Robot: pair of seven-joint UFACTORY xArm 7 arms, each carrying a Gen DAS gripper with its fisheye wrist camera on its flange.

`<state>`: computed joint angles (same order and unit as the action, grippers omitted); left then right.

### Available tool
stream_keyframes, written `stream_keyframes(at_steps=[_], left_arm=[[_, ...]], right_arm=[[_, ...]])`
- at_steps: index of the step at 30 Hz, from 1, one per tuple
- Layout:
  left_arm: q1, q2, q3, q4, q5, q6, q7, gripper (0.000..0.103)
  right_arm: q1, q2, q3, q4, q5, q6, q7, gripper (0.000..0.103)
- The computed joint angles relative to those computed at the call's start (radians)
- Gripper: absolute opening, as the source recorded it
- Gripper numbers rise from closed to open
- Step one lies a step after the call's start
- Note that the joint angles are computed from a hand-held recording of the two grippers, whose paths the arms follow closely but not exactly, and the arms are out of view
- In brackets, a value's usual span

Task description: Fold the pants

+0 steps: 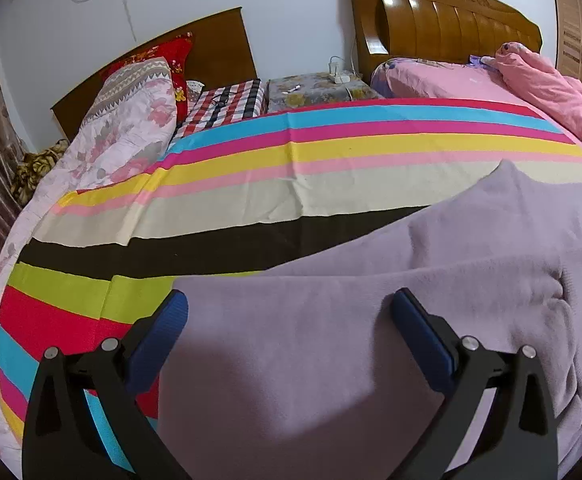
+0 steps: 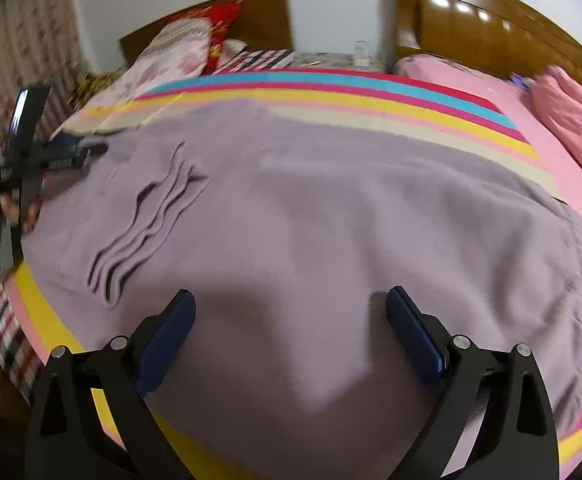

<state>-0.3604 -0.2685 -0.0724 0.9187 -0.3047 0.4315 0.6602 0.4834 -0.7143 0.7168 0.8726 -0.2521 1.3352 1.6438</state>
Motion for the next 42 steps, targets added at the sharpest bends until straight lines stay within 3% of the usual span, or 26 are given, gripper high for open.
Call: stream_keyframes(at_steps=[2,4,6,7,12,14,15,17,19,23,28,31,34,37,39,42], left_arm=[[0.079,-0.054,-0.079,-0.058,0.091,-0.095,-0.113,0.101],[0.013,-0.145,-0.027,-0.119,0.078,-0.129,-0.147,0.101],[-0.138,-0.273,0.085,-0.175,-0.051,-0.057,-0.061,0.101],[-0.162,-0.327,0.091,-0.204,-0.072,-0.024,-0.046,0.101],[-0.225,-0.518,0.032,-0.344,-0.046,0.179,-0.037,0.101],[-0.2,-0.531,-0.023,-0.396,-0.009,0.17,-0.032,0.102],[-0.2,-0.541,-0.008,-0.406,-0.049,0.165,-0.032,0.102],[-0.247,-0.484,0.095,-0.362,-0.096,0.24,-0.061,0.102],[-0.239,-0.485,0.09,-0.368,-0.108,0.227,-0.006,0.102],[-0.219,-0.506,0.06,-0.398,-0.132,0.195,-0.015,0.102],[-0.225,-0.507,0.07,-0.404,-0.143,0.184,0.002,0.102],[-0.195,-0.522,0.036,-0.395,-0.118,0.213,-0.047,0.102],[-0.166,-0.567,-0.02,-0.414,-0.074,0.19,-0.11,0.101],[-0.227,-0.665,-0.02,-0.464,-0.061,0.136,-0.104,0.101],[-0.262,-0.7,-0.031,-0.482,-0.048,0.102,-0.105,0.101],[-0.271,-0.688,-0.062,-0.496,0.006,0.071,-0.12,0.101]], right_arm=[[0.007,-0.059,0.006,-0.004,0.0,0.029,0.029,0.092],[0.004,-0.096,0.024,0.007,0.011,0.094,0.035,0.092],[0.003,-0.124,0.045,0.017,0.044,0.175,0.042,0.092],[0.005,-0.138,0.047,0.012,0.057,0.197,0.041,0.092],[0.006,-0.128,0.084,-0.004,0.092,0.221,0.006,0.092],[-0.003,-0.106,0.107,0.02,0.092,0.246,-0.001,0.092],[0.001,-0.109,0.108,0.016,0.09,0.241,0.0,0.092],[0.014,-0.123,0.116,0.008,0.093,0.236,0.006,0.092],[0.016,-0.121,0.127,0.009,0.091,0.241,0.0,0.092],[0.0,-0.114,0.164,0.024,0.083,0.259,0.014,0.092],[-0.046,-0.123,0.235,0.089,0.07,0.305,0.066,0.092],[-0.038,-0.299,0.288,0.091,0.074,0.268,0.18,0.092],[-0.021,-0.503,0.319,0.091,0.159,0.299,0.34,0.092],[0.003,-0.648,0.313,0.061,0.257,0.346,0.449,0.092],[-0.005,-0.676,0.292,0.052,0.288,0.373,0.441,0.092],[-0.001,-0.695,0.238,-0.014,0.329,0.299,0.384,0.092]])
